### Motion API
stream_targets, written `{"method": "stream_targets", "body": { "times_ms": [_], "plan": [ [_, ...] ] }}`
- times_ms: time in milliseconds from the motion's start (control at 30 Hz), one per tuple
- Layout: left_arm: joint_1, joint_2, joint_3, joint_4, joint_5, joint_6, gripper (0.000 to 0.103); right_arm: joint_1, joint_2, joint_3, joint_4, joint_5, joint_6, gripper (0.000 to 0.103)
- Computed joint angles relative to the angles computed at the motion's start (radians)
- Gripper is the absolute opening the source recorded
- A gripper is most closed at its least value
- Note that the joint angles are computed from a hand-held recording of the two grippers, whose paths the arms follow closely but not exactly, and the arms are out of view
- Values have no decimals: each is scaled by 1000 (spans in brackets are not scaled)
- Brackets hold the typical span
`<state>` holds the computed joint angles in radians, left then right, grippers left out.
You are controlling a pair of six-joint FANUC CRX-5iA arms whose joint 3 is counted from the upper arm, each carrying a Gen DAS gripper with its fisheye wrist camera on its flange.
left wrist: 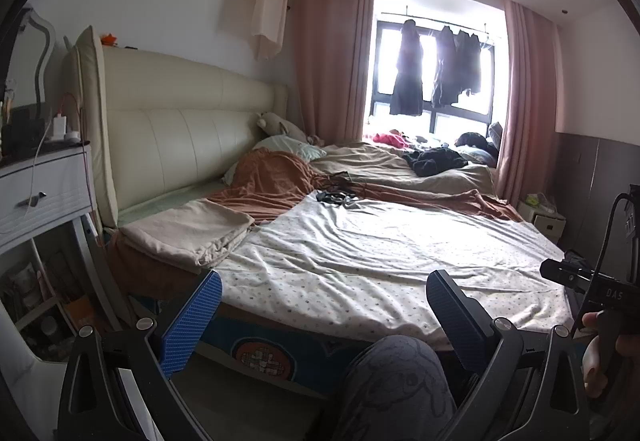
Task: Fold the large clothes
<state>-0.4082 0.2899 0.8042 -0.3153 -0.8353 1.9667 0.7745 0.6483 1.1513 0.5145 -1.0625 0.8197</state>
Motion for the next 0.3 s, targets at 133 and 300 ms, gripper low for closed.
{"method": "stream_targets", "body": {
  "times_ms": [133,300],
  "plan": [
    [3,-14,-21,4,9,-1,102,8,-23,-43,22,8,-37,103],
    [6,-29,-38,4,19,5,102,21,-61,-113,61,28,-85,103]
  ]
}}
